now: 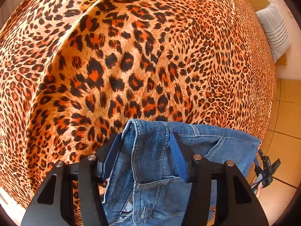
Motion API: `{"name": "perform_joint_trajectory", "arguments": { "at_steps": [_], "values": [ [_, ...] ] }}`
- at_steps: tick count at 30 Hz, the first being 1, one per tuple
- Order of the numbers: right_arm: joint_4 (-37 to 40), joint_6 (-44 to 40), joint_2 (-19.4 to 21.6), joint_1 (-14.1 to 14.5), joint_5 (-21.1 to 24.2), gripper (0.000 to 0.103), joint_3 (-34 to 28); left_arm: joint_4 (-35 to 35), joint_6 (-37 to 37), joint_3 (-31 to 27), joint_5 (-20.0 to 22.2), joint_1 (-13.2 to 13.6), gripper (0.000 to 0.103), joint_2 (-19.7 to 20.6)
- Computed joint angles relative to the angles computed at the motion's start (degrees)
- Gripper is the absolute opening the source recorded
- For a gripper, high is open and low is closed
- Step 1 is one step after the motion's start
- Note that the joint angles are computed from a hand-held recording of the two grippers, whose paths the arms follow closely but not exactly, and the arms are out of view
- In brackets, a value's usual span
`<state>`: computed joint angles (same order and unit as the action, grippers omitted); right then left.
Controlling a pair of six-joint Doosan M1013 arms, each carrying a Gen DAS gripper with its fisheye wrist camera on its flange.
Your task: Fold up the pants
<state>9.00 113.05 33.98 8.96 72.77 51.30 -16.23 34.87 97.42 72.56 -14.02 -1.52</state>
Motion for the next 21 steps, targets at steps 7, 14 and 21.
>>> {"name": "perform_joint_trajectory", "arguments": {
  "at_steps": [7, 14, 21],
  "values": [
    [1.9, -3.0, 3.6, 0.7, 1.9, 0.077, -5.5, 1.4, 4.1, -2.4, 2.4, -1.4, 0.062, 2.0],
    [-3.3, -9.5, 7.9, 3.2, 9.2, 0.072, -12.5, 0.9, 4.3, -2.5, 3.7, -0.8, 0.062, 2.1],
    [-12.1, -14.8, 5.5, 5.6, 8.8, 0.009, -9.7, 6.4, 8.7, -4.4, 6.9, -3.6, 0.024, 3.2]
  ]
}}
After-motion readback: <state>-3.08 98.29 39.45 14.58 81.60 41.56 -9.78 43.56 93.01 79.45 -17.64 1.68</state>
